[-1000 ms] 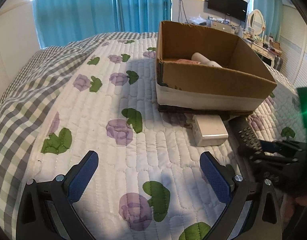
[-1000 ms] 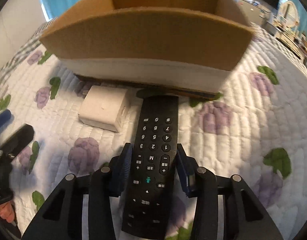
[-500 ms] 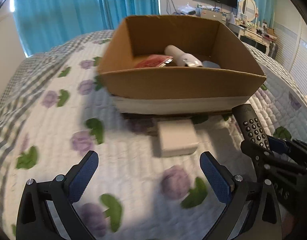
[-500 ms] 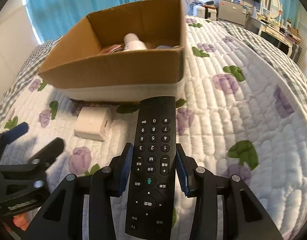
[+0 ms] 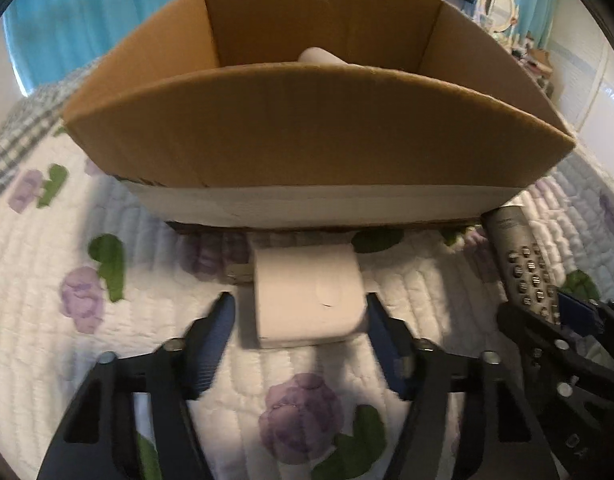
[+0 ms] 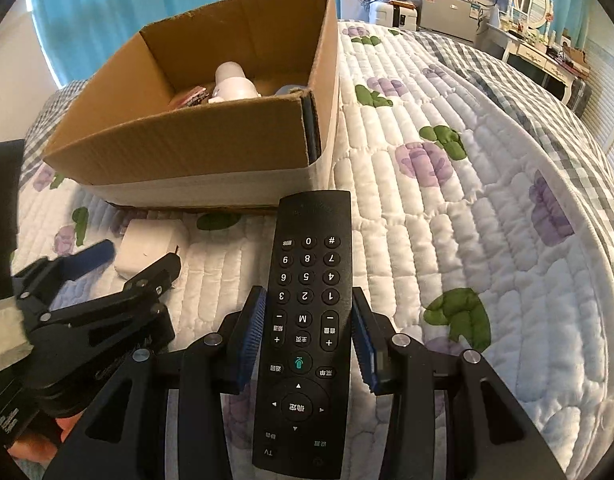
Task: Organize rigid objects
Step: 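Grasp the black remote with the right tool while the left tool grasps the white adapter, then lower the remote and adapter into the box and open both tools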
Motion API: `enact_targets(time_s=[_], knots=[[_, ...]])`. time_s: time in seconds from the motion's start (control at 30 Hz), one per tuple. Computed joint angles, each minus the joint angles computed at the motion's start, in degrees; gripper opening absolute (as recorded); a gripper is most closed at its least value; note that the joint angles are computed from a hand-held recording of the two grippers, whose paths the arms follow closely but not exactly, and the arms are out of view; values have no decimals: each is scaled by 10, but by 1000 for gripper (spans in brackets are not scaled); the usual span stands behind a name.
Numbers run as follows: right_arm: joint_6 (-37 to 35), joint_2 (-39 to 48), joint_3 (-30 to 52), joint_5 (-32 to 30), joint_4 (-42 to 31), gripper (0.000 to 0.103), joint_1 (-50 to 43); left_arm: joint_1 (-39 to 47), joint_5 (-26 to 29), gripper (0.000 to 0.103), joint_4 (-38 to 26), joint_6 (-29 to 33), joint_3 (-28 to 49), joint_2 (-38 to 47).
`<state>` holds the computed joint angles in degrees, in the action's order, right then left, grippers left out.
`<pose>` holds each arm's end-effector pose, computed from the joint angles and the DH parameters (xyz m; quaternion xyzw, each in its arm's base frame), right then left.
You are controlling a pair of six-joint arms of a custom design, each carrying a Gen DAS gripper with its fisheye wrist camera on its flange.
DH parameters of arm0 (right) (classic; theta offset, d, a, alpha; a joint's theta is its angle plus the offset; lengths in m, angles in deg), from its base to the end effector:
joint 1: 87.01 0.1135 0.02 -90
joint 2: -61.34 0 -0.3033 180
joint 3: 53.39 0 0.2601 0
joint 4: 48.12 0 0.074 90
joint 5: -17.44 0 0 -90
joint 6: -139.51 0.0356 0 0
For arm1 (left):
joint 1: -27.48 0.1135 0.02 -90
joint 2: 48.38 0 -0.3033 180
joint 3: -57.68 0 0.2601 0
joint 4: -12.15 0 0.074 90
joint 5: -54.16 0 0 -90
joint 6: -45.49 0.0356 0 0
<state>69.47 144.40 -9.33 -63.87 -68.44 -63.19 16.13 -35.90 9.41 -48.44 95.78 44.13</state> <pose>0.2228 0.0925 0.1570 -0.0124 0.9617 0.0306 0.2720 0.2393 -0.0480 0.1129 0.0619 0.9572 -0.0371 0.2803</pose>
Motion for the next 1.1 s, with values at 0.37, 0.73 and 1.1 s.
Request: enact_targets(time_s=[0.37, 0.73, 1.1], knots=[[2, -17, -5, 10, -7, 41, 9, -34, -41, 52, -53, 12, -54, -130], [20, -126, 7, 83, -113, 41, 99, -40, -70, 51, -257, 17, -39, -367], [2, -247, 114, 94, -248, 41, 120, 50, -7, 51, -374, 74, 97, -445]])
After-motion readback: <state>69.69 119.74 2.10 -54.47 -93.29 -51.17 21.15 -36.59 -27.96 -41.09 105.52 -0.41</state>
